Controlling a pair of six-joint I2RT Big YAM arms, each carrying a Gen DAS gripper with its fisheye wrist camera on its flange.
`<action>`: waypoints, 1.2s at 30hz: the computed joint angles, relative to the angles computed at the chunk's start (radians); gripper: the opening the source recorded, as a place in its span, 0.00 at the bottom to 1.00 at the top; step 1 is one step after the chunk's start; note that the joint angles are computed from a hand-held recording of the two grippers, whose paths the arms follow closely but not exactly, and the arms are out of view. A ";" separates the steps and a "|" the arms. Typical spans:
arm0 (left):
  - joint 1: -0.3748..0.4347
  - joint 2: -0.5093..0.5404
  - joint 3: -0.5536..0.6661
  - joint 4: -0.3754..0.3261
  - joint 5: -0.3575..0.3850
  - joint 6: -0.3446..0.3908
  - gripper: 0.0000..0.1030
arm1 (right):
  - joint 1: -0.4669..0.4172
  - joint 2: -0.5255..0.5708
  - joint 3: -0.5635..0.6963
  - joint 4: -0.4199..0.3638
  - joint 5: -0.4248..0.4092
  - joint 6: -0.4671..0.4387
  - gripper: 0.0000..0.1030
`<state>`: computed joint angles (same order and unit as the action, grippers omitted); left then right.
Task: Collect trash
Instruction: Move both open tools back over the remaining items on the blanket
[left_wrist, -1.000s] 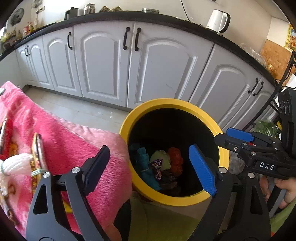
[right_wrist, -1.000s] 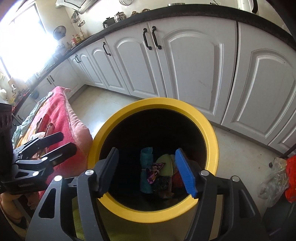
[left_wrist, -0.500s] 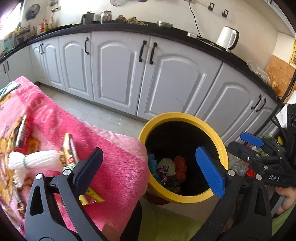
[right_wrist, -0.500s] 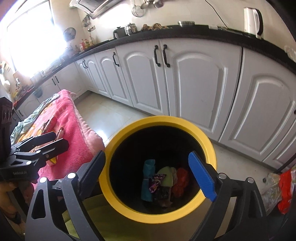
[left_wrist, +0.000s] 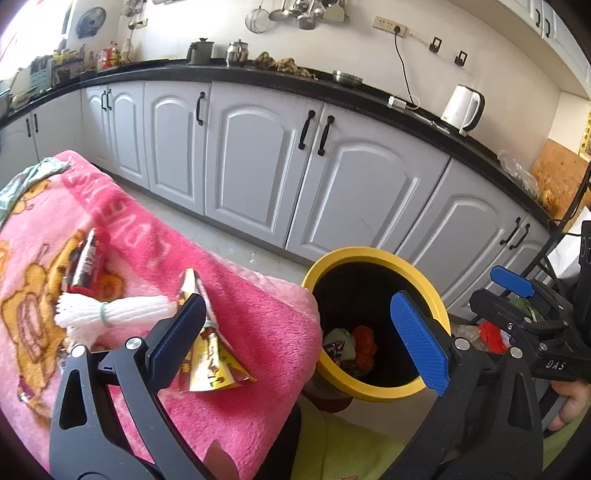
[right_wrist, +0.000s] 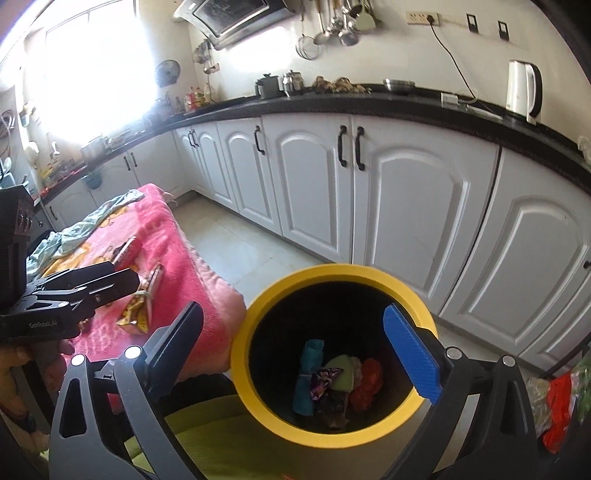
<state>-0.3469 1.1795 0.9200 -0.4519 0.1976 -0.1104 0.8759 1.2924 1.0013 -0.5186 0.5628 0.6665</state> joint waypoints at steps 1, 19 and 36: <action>0.005 -0.009 -0.004 0.000 0.004 0.000 0.89 | 0.007 0.000 0.005 0.000 0.006 -0.004 0.93; 0.139 -0.124 -0.065 0.002 0.028 0.005 0.89 | 0.092 0.035 0.095 0.032 0.049 -0.066 0.94; 0.324 -0.187 -0.074 -0.003 0.091 -0.017 0.89 | 0.150 0.115 0.189 0.031 0.024 -0.119 0.94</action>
<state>-0.0228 0.9929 0.8462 -0.4550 0.2888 -0.1276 1.0258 1.4073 1.1899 -0.4875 0.5867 0.5473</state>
